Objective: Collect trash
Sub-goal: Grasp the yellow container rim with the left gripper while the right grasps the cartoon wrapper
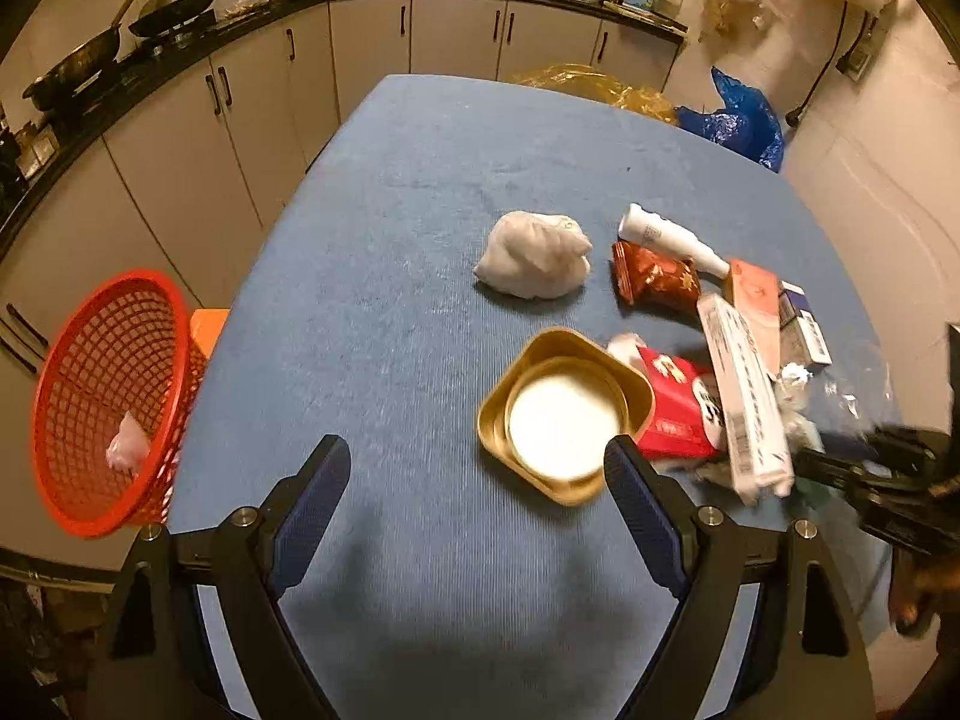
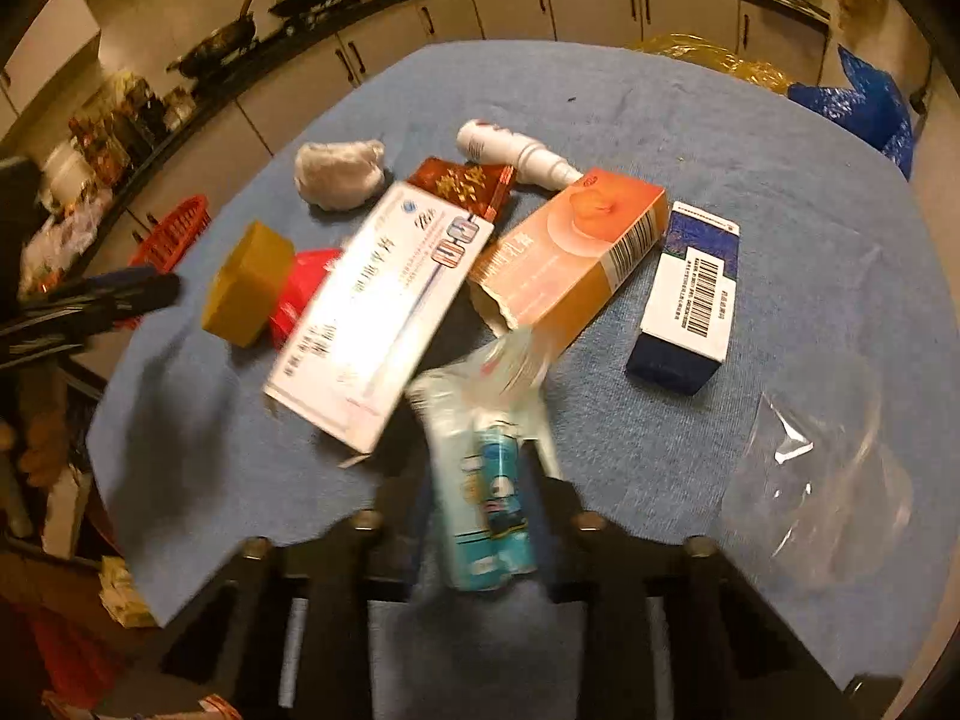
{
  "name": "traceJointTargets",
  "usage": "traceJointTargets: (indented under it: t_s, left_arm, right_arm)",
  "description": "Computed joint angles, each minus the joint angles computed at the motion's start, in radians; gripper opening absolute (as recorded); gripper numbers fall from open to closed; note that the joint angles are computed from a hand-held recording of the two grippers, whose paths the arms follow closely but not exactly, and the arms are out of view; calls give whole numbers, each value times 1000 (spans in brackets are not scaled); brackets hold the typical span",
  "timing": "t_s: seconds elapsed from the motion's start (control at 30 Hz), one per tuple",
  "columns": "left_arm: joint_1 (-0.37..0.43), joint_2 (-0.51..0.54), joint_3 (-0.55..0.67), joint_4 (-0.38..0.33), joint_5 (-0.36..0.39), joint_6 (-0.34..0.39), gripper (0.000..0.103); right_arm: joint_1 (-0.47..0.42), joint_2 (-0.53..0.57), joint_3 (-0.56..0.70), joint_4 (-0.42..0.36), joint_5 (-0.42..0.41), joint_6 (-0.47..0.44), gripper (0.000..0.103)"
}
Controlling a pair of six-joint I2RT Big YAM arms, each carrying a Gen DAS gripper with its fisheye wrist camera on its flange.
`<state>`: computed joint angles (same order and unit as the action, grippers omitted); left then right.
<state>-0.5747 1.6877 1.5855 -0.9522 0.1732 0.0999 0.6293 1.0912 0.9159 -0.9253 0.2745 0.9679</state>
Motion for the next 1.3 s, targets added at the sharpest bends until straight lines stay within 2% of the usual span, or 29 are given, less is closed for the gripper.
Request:
traceJointTargets:
  t_s: [0.17, 0.23, 0.33, 0.47, 0.5, 0.53, 0.63, 0.77, 0.93, 1.0, 1.07, 1.1, 1.17, 1.2, 1.3]
  left_arm:
    - [-15, 61, 49, -3, -17, 3, 82]
    - [-20, 82, 68, -14, -23, 14, 67]
    - [-30, 115, 91, -33, -37, 30, 51]
    - [-35, 128, 92, -12, -34, 39, 38]
    - [-36, 130, 94, -14, -32, 45, 24]
    - [-39, 133, 98, -18, -40, 51, 17]
    - [-41, 122, 79, -4, -51, 67, 15]
    - [-39, 94, 42, 6, -41, 79, 13]
    - [-38, 58, -6, 21, -43, 93, 13]
    - [-37, 46, -21, 24, -43, 93, 13]
    - [-35, 34, -37, 29, -41, 90, 12]
    - [-35, 29, -43, 32, -39, 86, 12]
    - [-34, 17, -56, 40, -33, 81, 11]
    - [-32, 8, -66, 48, -28, 78, 10]
    - [-24, -20, -89, 62, -7, 70, 8]
  right_arm:
    - [57, -14, 12, -39, 46, 91, 15]
    - [68, -27, 8, -45, 55, 107, 15]
    - [81, -44, 1, -58, 64, 140, 15]
    - [96, -56, -1, -74, 79, 165, 15]
    - [103, -50, 8, -90, 93, 169, 15]
    - [101, -49, 9, -93, 100, 167, 18]
    - [101, -55, 9, -106, 112, 169, 63]
    - [81, -36, 10, -98, 90, 120, 67]
    - [52, -12, -9, -67, 30, 92, 67]
    - [56, 5, -4, -71, 24, 85, 66]
    - [66, 32, 9, -91, 24, 89, 50]
    - [73, 36, 13, -96, 37, 103, 50]
    - [79, 36, 17, -101, 42, 123, 38]
    - [85, 38, 24, -111, 52, 133, 35]
    - [114, 28, 40, -137, 93, 175, 12]
